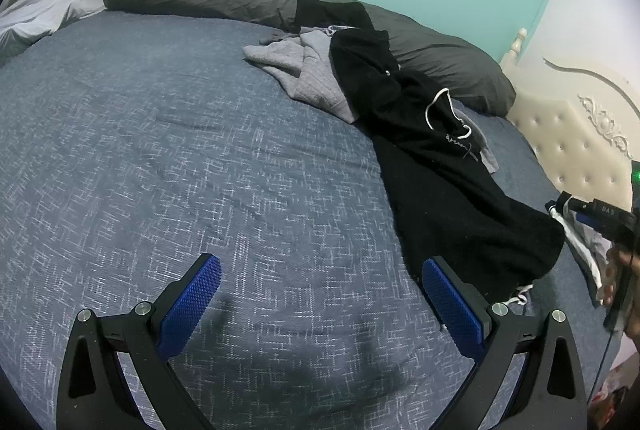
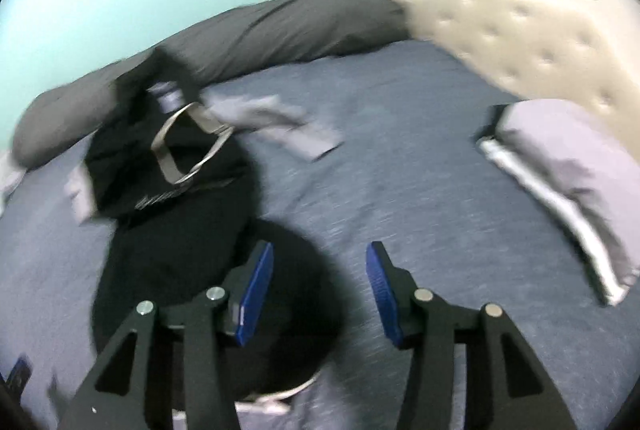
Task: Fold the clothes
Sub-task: 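Drag the black hoodie hem across the bed with the right gripper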
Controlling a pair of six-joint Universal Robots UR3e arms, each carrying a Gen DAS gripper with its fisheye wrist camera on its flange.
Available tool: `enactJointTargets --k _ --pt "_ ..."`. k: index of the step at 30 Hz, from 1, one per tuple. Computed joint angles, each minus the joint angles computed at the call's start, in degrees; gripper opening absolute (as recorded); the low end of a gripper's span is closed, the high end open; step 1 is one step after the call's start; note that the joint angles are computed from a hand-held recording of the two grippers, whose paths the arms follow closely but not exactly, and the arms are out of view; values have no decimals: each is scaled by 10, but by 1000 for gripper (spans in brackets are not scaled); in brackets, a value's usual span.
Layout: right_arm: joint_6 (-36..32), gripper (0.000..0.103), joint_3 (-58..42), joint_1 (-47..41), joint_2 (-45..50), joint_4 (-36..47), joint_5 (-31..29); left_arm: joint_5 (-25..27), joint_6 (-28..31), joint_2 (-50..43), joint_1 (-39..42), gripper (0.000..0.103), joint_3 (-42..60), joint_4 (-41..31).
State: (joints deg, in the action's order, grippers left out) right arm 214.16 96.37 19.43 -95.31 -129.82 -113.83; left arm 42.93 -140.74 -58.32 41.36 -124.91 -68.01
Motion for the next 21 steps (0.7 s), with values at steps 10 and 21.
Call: enactJointTargets --k 10,21 --pt "-54 61 -91 99 164 -103 140 -5 45 29 39 103 4 -57" --pt "-47 66 -294 160 349 -25 145 -16 132 66 106 103 23 -176"
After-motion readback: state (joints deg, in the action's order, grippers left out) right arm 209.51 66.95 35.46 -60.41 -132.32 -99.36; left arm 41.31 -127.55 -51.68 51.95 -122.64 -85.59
